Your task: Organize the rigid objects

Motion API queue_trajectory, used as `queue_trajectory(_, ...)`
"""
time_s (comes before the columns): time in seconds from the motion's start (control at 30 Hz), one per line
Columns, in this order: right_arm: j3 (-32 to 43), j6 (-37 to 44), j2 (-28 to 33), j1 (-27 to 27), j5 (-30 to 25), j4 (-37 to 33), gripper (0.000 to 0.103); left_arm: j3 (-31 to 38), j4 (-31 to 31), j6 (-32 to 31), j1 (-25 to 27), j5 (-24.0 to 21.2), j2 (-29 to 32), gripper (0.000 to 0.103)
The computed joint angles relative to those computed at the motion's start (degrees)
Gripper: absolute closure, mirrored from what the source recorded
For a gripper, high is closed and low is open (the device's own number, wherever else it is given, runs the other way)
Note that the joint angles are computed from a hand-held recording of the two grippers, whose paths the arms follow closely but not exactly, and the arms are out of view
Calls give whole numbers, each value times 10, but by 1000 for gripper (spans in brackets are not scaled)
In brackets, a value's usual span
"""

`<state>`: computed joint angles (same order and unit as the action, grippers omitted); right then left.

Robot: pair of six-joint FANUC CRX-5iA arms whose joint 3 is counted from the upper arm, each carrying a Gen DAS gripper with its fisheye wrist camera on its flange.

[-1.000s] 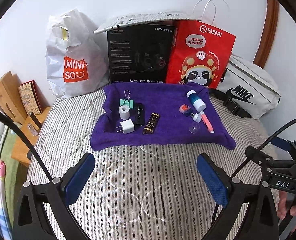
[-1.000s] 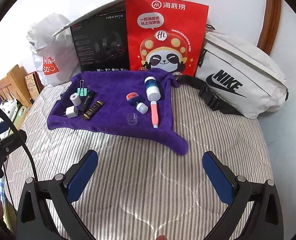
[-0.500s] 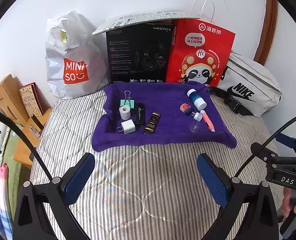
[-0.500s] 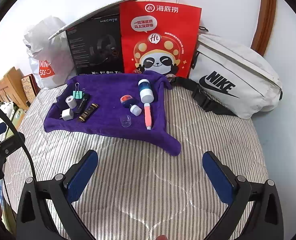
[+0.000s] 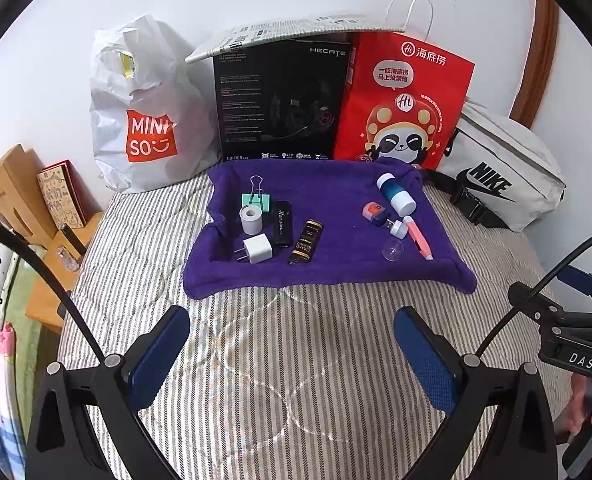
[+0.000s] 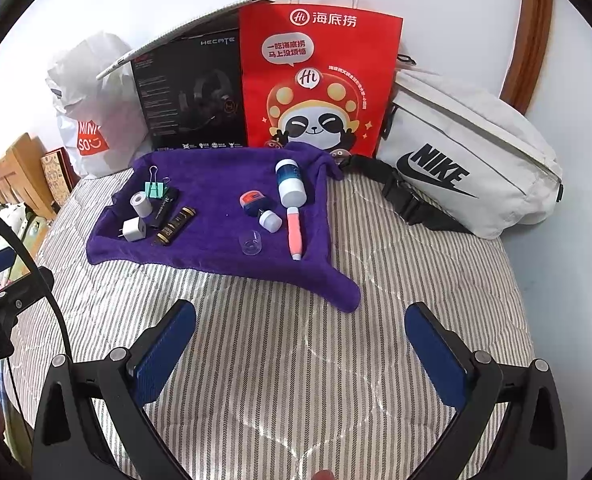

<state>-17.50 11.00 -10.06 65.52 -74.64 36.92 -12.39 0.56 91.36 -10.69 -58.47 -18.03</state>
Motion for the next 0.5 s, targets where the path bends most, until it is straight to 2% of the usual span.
queue_trajectory(0.5, 1, 0, 0, 3, -2, 4, 1, 2, -7, 6, -5, -4, 0, 0)
